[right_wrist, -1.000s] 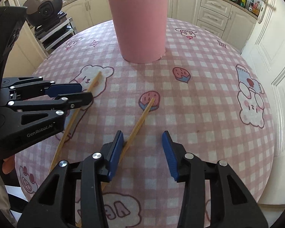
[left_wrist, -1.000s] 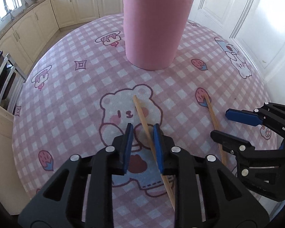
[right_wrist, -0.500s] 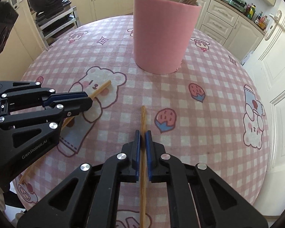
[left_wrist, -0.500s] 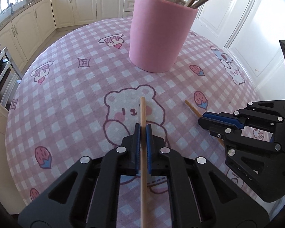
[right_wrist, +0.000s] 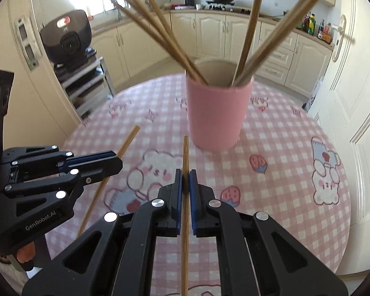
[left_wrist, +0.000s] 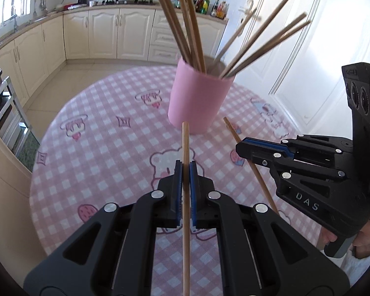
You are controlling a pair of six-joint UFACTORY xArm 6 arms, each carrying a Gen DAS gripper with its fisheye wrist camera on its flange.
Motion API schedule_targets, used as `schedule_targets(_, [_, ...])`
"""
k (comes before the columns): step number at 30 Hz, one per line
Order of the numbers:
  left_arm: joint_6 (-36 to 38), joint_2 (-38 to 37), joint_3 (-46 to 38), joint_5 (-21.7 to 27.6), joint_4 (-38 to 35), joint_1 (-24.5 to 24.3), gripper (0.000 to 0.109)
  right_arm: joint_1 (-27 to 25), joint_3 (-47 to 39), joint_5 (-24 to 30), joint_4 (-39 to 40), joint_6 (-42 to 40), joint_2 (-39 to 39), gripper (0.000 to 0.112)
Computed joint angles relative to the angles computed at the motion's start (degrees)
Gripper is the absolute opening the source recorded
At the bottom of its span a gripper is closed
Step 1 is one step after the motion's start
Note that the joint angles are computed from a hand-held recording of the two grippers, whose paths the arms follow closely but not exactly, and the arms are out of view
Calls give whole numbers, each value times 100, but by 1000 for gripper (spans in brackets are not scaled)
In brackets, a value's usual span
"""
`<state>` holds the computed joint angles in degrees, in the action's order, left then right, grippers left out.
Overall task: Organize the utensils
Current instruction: 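Lift both held chopsticks up toward the pink cup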
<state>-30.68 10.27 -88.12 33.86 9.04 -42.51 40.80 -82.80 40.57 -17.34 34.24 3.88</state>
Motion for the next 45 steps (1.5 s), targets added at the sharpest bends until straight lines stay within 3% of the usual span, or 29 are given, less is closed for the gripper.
schedule_targets(5, [-115,-412,251,-233,233,0,6,24,52,-319,-313,389,-174,4])
schedule_targets(14, [-558,-313,-234,-351,951,-205,6,13,178,-822,-803,812,-470,4])
schedule_targets(18, [-320,-225,-469,-322,751,-260,6,-27,320,-1053,-998,924,-653,4])
schedule_targets(37, [-399,565,-2096,0,1198,-578,6,-440,715,-1816,-784,534,-1316,4])
schedule_targets(45, [-387,834,-2621,65,1074,-555,6,-560,581,-1945,-702,393,-1333,4])
